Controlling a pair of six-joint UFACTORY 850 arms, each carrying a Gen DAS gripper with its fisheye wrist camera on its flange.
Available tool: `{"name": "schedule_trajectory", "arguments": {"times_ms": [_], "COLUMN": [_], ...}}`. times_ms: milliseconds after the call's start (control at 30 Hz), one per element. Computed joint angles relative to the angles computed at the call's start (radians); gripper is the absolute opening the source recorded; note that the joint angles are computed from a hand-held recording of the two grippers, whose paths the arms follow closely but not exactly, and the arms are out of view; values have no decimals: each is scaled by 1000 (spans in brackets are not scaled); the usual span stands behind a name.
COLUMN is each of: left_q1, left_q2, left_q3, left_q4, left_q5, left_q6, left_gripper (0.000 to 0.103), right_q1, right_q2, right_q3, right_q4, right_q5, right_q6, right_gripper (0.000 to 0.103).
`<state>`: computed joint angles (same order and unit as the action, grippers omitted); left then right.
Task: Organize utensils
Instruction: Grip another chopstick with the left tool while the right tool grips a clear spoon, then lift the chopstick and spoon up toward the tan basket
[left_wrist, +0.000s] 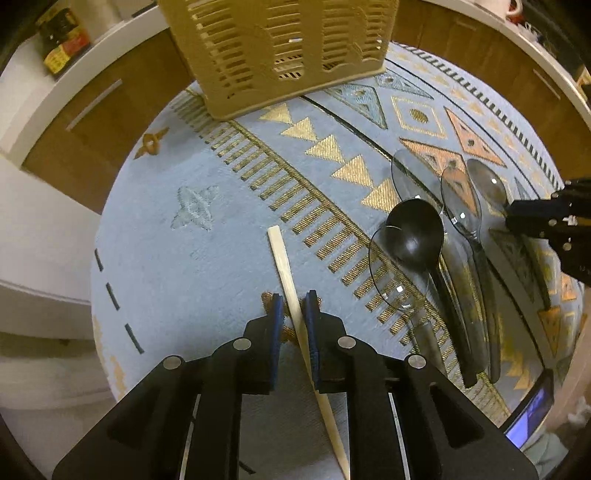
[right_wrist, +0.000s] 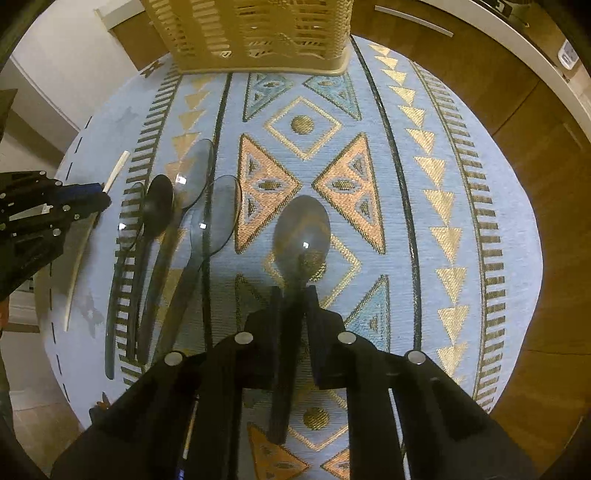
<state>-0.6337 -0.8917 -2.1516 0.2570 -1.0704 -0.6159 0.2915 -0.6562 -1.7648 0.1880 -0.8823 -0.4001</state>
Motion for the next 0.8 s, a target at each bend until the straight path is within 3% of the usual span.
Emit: {"name": "schedule_trajectory", "arguments": {"times_ms": [133,233,333,533,700,800], "left_q1": [-28,-32,-27,-43,-51,-54], "left_q2": [-17,1,79,218,299,325], "left_q3": [-20,10,131,320,401,415], "left_q4": [81,92,77,215,439,566], "left_q5": [-25,0,118,348,472,513], "left_q6": [-27,-61,-106,-313,-562,-716], "left_gripper": [4,4,4,4,4,4], "right_q1": [-11,-21,-36,-45,-66,-87], "right_q2": [14,23,37,97,159,166], "right_q3": [23,37,58,123,171,145], "right_q4": [27,53,122,280,513,638], "right_q5": [20,28,49,126,180,163], "right_q6": [-28,-42,-96,-231,-418,-502], "right_gripper": [10,10,10,10,10,10]}}
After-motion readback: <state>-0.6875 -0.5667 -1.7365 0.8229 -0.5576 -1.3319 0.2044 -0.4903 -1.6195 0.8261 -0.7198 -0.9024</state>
